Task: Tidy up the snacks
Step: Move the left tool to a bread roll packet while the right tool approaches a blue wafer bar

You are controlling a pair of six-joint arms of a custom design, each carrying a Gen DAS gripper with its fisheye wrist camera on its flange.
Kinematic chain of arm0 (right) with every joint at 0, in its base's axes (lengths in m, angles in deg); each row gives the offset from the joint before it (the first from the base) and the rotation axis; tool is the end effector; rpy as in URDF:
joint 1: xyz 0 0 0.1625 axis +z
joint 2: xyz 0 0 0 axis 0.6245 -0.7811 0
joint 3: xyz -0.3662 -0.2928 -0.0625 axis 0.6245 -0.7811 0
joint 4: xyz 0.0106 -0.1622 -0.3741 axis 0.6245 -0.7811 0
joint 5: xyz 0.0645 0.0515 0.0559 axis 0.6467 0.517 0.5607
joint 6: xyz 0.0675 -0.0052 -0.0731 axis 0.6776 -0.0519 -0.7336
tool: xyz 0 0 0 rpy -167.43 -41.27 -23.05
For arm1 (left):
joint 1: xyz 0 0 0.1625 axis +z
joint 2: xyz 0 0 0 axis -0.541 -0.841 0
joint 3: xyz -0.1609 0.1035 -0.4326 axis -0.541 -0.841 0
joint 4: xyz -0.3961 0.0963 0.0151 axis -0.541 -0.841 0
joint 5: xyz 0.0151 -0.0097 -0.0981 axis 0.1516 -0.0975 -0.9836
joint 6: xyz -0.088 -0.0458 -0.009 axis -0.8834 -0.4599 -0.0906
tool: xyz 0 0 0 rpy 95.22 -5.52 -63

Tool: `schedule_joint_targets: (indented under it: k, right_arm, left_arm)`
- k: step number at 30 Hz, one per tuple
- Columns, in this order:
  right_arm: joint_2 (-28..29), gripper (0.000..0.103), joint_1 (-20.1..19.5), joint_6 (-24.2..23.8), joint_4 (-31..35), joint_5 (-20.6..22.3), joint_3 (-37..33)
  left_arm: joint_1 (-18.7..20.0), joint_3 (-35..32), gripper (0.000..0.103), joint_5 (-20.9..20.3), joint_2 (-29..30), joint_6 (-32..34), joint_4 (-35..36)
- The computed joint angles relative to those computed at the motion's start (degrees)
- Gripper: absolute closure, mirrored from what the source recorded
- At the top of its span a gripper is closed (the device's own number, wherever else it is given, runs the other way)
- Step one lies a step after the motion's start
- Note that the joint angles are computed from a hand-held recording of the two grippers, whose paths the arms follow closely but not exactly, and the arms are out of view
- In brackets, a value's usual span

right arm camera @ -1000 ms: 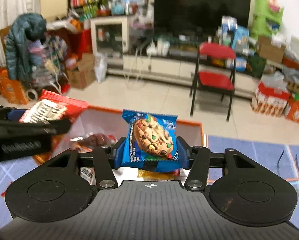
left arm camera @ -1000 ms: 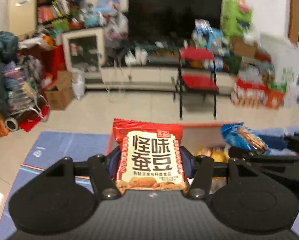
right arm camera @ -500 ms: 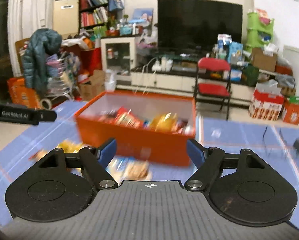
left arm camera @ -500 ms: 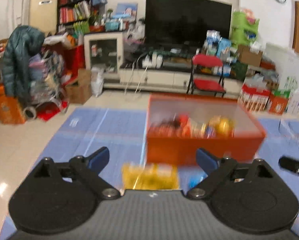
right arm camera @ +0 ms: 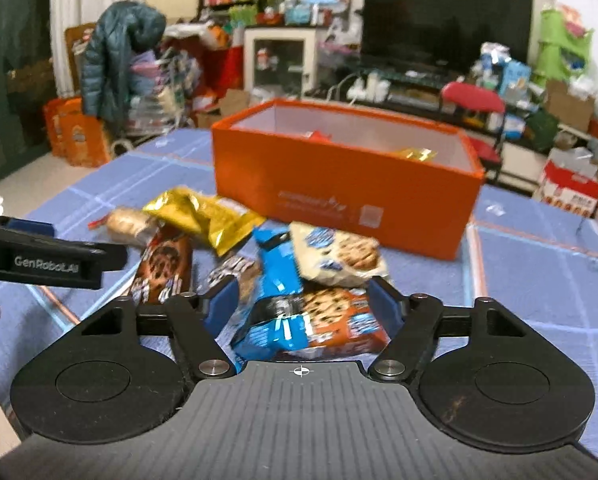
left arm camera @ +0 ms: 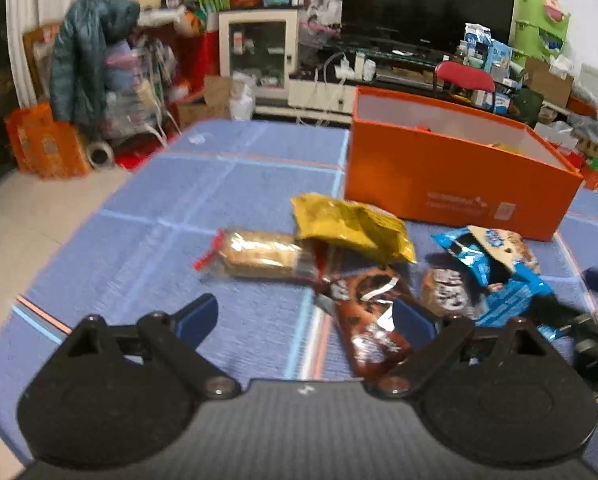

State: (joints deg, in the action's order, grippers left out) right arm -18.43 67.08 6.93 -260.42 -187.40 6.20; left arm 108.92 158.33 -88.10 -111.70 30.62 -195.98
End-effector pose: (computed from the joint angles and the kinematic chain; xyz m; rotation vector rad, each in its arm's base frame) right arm 0.2783 -0.7074 -0.0520 0.5780 -2.1259 1.0863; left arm 0.0048 -0.7590 0.2504 0.5296 2.2861 -0.9748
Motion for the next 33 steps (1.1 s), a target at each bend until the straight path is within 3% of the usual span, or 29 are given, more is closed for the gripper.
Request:
schedule_joint_targets:
  k: [2, 7, 9, 11, 14, 17, 20, 24, 26, 29, 33]
  right_arm:
    - [0.6, 0.055, -0.3, 0.0, 2.1, 0.1, -0.9]
    - [1.4, 0.056, -1.1, 1.8, 5.0, 0.7, -2.5]
    - [0.9, 0.066, -1.5, 3.0, 6.8, 1.6, -2.3]
    - [0.3, 0.071, -2.0, 5.1, 9.2, 2.2, -2.1]
    - [-0.1, 0.071, -2.4, 5.7, 10.1, 3.4, -1.4]
    - [-0.7, 0.071, -2.6, 5.9, 11.2, 4.7, -0.8]
    - [-0.7, 0.071, -2.7, 5.6, 12.1, 5.3, -1.3]
    - [-0.8, 0.076, -2.8, 5.7, 12.8, 5.5, -1.5]
    - [-0.5, 0.076, -2.8, 5.1, 12.7, 5.1, -1.8]
    - [-0.1, 0.076, -2.5, 4.4, 12.7, 4.5, -2.4]
    - [-0.1, 0.076, -2.5, 4.0, 12.5, 4.5, -2.3]
  left_arm:
    - [0.3, -1.0, 0.009, -1.0, 0.3, -1.3, 1.9]
    - [1.1, -3.8, 0.009, -0.5, 1.1, 2.2, 1.5]
    - [2.4, -6.2, 0.009, -4.2, 1.2, 5.3, 3.6]
    - [4.3, -9.7, 0.009, -10.9, 1.5, 11.6, 8.1]
    - [6.5, -15.8, 0.009, -17.6, 2.8, 27.3, 14.5]
    - [7.8, -23.0, 0.009, -19.9, 3.8, 40.6, 28.1]
    - [8.5, -29.2, 0.009, -21.2, 5.4, 48.8, 40.0]
    - [8.6, -37.9, 0.013, -20.7, 8.9, 50.8, 53.7]
    - [8.8, -40.4, 0.015, -20.4, 10.8, 50.7, 53.8]
    - [9.2, -46.2, 0.015, -21.1, 13.4, 45.3, 58.5]
    - [9.3, -47.5, 0.016, -21.3, 13.8, 46.9, 58.7]
